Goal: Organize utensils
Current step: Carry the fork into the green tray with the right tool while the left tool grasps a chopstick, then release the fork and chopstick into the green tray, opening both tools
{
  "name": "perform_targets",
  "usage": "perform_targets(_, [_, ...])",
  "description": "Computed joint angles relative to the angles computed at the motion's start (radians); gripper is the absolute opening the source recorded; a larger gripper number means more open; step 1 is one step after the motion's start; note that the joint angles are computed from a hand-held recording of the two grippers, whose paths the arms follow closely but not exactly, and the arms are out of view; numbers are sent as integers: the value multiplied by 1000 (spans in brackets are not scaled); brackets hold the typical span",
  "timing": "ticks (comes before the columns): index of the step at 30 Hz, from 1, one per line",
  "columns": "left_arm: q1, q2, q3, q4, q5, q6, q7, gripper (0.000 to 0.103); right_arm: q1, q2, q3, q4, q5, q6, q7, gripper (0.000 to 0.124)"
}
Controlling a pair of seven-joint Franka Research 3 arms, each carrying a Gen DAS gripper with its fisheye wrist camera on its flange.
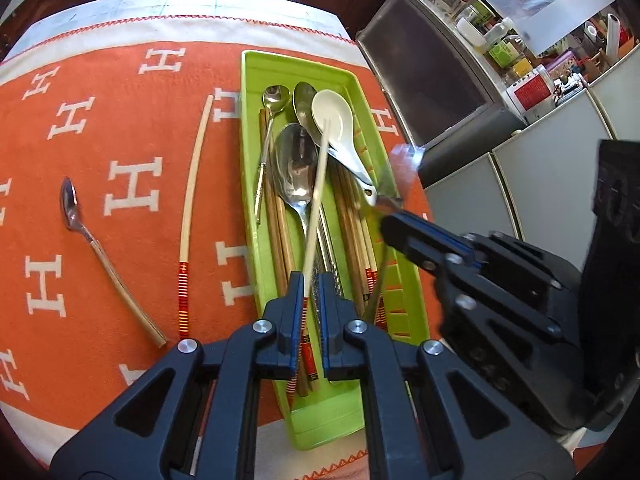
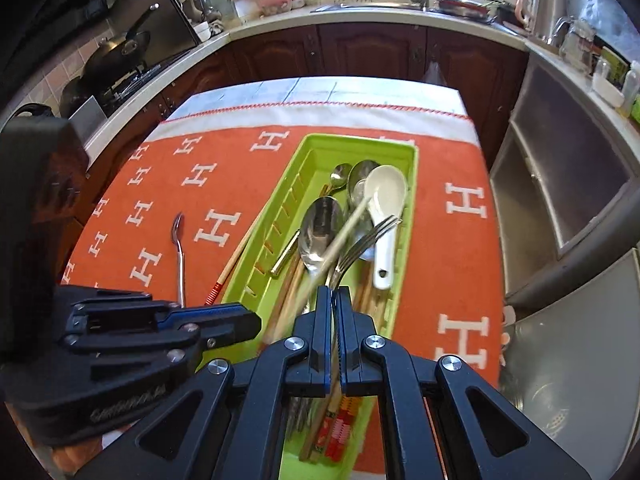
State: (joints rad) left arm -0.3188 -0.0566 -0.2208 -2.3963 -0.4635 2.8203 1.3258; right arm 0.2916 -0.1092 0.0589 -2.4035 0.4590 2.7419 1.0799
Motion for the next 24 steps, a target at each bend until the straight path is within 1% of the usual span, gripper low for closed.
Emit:
perform_targets(2, [4, -11, 1, -9, 19, 2, -16, 4, 6, 32, -4, 27, 37, -17, -17, 3])
perform_targets(4, [8, -28, 6, -20, 36, -4, -28, 4, 9, 70, 11, 59, 9, -16, 37, 3])
perform_targets(6, [18, -49, 9, -37, 89, -1, -76, 4, 10, 91, 18, 79, -19, -11, 80, 5])
perform_targets(7, [21, -65, 16, -47, 103, -5, -83, 4, 11, 104, 21, 91, -25, -10, 95, 7])
perform_targets(8, [28, -78, 19, -56, 138, -7, -103, 4, 12, 105, 22, 94, -16, -10, 95, 10])
perform_targets(11, [56, -108, 26, -72, 254, -24, -180, 4, 14, 89, 24, 89, 4, -10, 84, 12])
perform_targets(15, [79, -146, 60, -100, 313, -50, -214, 4, 26, 62, 29, 79, 36, -12, 68, 12])
perform_targets(18, [106, -188, 76, -141, 363, -57, -241, 4, 42, 47, 31, 80, 85, -26, 35, 12])
perform_targets(20, [135, -215, 80, -164, 415, -70, -270, 4, 53, 42, 34, 85, 111, -34, 19, 12])
perform_targets(21, [141, -226, 86, -178, 427, -69, -276, 5, 59, 42, 37, 89, 117, -38, 16, 12])
perform_targets(23, [161, -250, 95, -202, 457, -73, -295, 16, 70, 44, 42, 98, 127, -47, 11, 12])
perform_targets(24, [173, -263, 99, -216, 471, -71, -307, 19, 75, 47, 46, 104, 129, -52, 12, 12])
